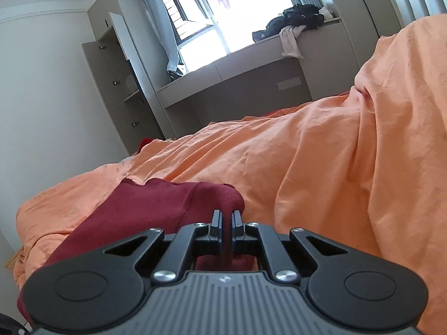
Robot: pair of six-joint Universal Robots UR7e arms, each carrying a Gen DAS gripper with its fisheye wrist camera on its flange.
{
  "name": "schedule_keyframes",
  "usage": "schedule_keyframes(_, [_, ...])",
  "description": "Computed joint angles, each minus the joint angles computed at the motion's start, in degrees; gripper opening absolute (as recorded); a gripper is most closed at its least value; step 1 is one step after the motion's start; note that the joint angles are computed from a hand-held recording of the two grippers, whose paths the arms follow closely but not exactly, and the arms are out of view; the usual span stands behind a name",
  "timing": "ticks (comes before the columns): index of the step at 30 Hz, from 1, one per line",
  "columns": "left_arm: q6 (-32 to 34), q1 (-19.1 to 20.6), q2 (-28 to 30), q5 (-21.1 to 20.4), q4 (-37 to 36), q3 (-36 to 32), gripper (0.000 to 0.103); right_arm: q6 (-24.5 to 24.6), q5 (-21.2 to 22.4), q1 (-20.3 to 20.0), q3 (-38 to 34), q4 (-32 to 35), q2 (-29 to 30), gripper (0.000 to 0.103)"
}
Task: Fold small clothes
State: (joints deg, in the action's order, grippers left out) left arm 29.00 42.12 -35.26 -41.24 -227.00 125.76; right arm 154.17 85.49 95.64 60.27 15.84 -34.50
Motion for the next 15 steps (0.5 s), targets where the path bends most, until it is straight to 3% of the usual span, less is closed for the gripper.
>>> schedule_keyframes(3, [-3.0, 0.3, -2.6, -1.8, 3.3, 0.9, 0.037, -0.2, 0.7, -0.2, 1.1, -0.5, -0.6, 0.013])
schedule_keyframes(6, [-8.6, 1.5, -6.2, -6.0, 8.2, 2.1, 0.050, -0.9, 1.7, -0.3, 2.3, -1.3, -1.2, 0.026])
schedule_keyframes(9, [-13.1, 2.1, -8.5, -8.4, 11.6, 2.4, 0.056, 0.1, 1.5, -0.6, 3.0, -1.4, -1.7, 0.030])
schedule_keyframes(13, [-16.9, 2.0, -11.4, -9.3, 12.4, 3.5, 0.069, 0.5, 1.1, -0.9, 5.2, -2.2, -3.3, 0.059])
schedule_keyframes(15, [-17.8, 1.7, -12.6, -8.4, 12.0, 3.7, 0.080, 0.4, 0.7, -1.1, 6.6, -2.5, -4.1, 0.069])
